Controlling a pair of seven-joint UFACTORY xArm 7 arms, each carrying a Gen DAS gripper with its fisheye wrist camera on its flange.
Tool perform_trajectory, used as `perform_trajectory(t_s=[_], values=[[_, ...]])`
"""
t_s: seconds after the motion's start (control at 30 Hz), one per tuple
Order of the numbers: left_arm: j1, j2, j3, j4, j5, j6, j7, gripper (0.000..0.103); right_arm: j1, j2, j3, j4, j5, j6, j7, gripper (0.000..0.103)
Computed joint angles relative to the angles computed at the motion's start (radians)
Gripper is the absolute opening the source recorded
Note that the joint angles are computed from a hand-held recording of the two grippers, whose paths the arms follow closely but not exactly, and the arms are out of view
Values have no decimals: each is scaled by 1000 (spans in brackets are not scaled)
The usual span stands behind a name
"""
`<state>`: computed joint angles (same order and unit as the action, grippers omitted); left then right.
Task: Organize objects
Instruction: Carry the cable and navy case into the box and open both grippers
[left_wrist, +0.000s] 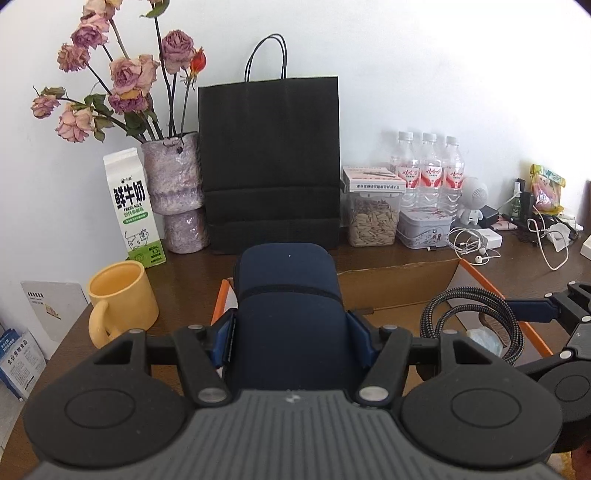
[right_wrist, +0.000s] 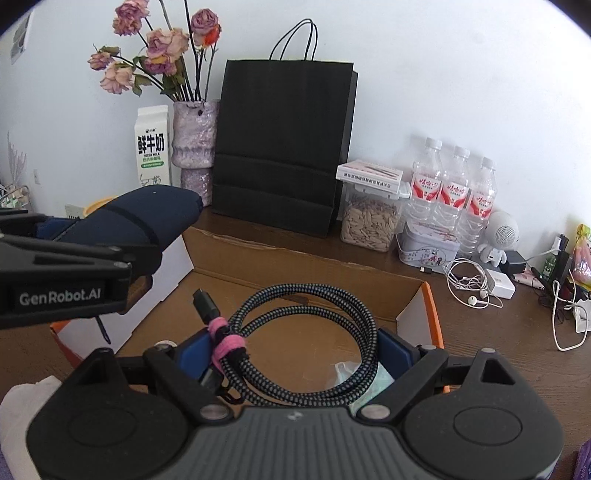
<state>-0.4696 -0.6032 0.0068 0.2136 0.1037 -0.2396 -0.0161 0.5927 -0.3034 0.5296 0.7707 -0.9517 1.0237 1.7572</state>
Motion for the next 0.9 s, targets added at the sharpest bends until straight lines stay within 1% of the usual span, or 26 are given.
perform_trajectory(t_s=[0.13, 0.2, 0.27, 0.37, 0.43, 0.5, 0.53, 0.57, 0.6, 0.63, 0.67, 0.8, 0.87, 0.9], values=[[46, 98, -53, 58, -13, 22, -12, 63, -15, 44, -36, 16, 15, -36, -37, 92], [37, 136, -41, 78, -12, 31, -13, 63, -20, 61, -52, 18, 20, -51, -41, 92], [43, 166, -48, 91, -13, 32, -14, 63, -23, 72, -62, 19, 19, -63, -37, 92], [36, 192, -38, 99, -7, 27, -11, 64, -23, 85, -78, 18, 15, -85, -42, 92], [38, 200, -41, 103, -10, 30, -16, 66, -24, 87, -86, 14, 19, -103, -42, 92], [28, 197, -31, 96, -8, 14, -19, 68, -25, 91, -88, 13, 22, -110, -28, 95], [25, 193, -25, 86, -4, -9, -20, 78, -25, 91, -87, 11, 16, -113, -18, 98], [32, 187, -32, 79, -2, -23, -21, 88, -25, 90, -86, 10, 11, -110, -11, 99], [67, 176, -72, 69, -14, -40, -25, 102, -25, 90, -84, 10, 9, -105, -3, 99], [86, 170, -92, 61, -18, -62, -27, 103, -24, 86, -84, 9, 7, -104, 2, 101], [86, 163, -91, 55, -12, -70, -29, 103, -24, 82, -84, 5, 6, -105, 8, 101], [76, 140, -77, 47, 2, -56, -46, 103, -21, 71, -76, 0, 8, -94, 18, 102], [83, 131, -85, 42, 2, -53, -52, 103, -19, 62, -72, -5, 8, -93, 23, 102], [75, 125, -75, 38, 6, -51, -54, 103, -18, 57, -69, -8, 9, -89, 25, 102]])
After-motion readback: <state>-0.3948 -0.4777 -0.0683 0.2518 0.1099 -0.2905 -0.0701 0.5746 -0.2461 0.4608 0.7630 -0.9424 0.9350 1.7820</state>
